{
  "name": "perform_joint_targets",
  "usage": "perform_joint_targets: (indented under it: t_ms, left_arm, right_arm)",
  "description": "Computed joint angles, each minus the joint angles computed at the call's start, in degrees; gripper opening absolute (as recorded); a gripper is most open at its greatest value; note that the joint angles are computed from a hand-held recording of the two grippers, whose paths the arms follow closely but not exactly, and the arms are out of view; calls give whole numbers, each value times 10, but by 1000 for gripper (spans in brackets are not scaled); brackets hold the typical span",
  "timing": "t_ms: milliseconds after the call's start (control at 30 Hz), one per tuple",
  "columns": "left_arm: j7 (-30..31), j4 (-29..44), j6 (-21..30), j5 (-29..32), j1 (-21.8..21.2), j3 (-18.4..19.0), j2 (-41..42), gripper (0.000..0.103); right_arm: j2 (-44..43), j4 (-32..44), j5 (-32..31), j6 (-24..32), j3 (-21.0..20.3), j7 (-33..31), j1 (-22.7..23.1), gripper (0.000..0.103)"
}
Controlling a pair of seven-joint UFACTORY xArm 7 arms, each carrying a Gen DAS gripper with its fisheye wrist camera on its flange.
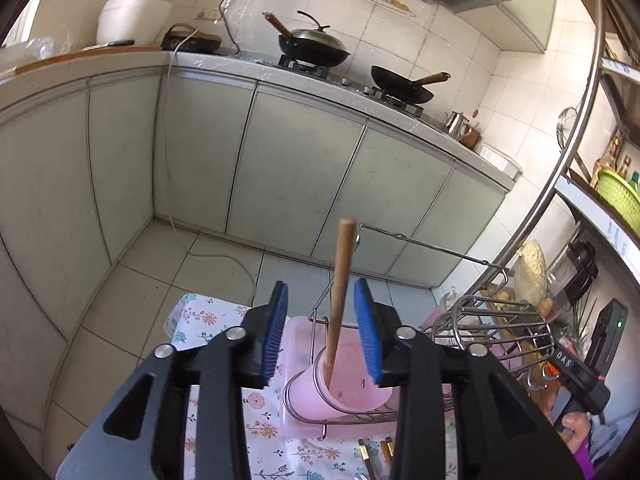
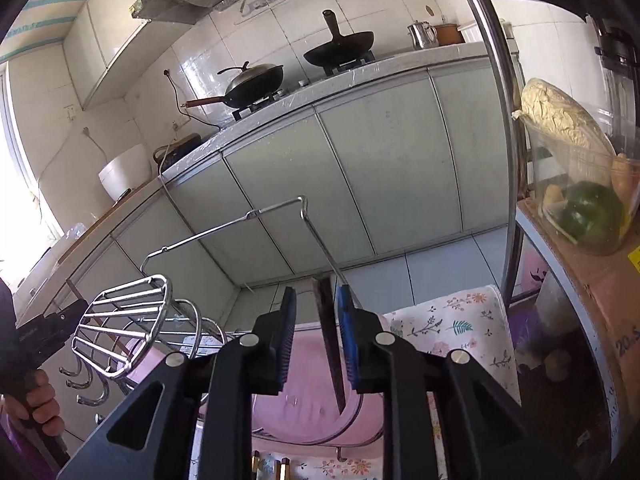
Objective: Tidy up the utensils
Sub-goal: 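Open left tool dropping wooden chopstick into pink cup while right tool releases dark chopstick, then move both open tools back down to the remaining utensils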
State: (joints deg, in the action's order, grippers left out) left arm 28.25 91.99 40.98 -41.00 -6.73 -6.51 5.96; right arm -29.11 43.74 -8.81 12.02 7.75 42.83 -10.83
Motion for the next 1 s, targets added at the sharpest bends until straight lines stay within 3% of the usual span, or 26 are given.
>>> perform_joint_targets:
  t_ms: [67, 567, 733, 1000]
  left_arm:
    - [-11, 3, 12, -2, 4, 3, 3, 37]
    - [22, -100, -15, -33, -2, 28, -87, 37]
    - [39, -153, -10, -33, -16, 42, -128, 37]
    - [60, -219, 21, -15, -39, 54, -161, 37]
  right_arm:
    - [-9, -11, -1, -7, 1, 1, 0, 35]
    - [-129, -96, 29, -4, 14, 24, 4, 35]
    - [-169, -126, 32, 21, 32, 41, 5, 35]
    - [-184, -158, 39, 92, 27, 39, 57, 35]
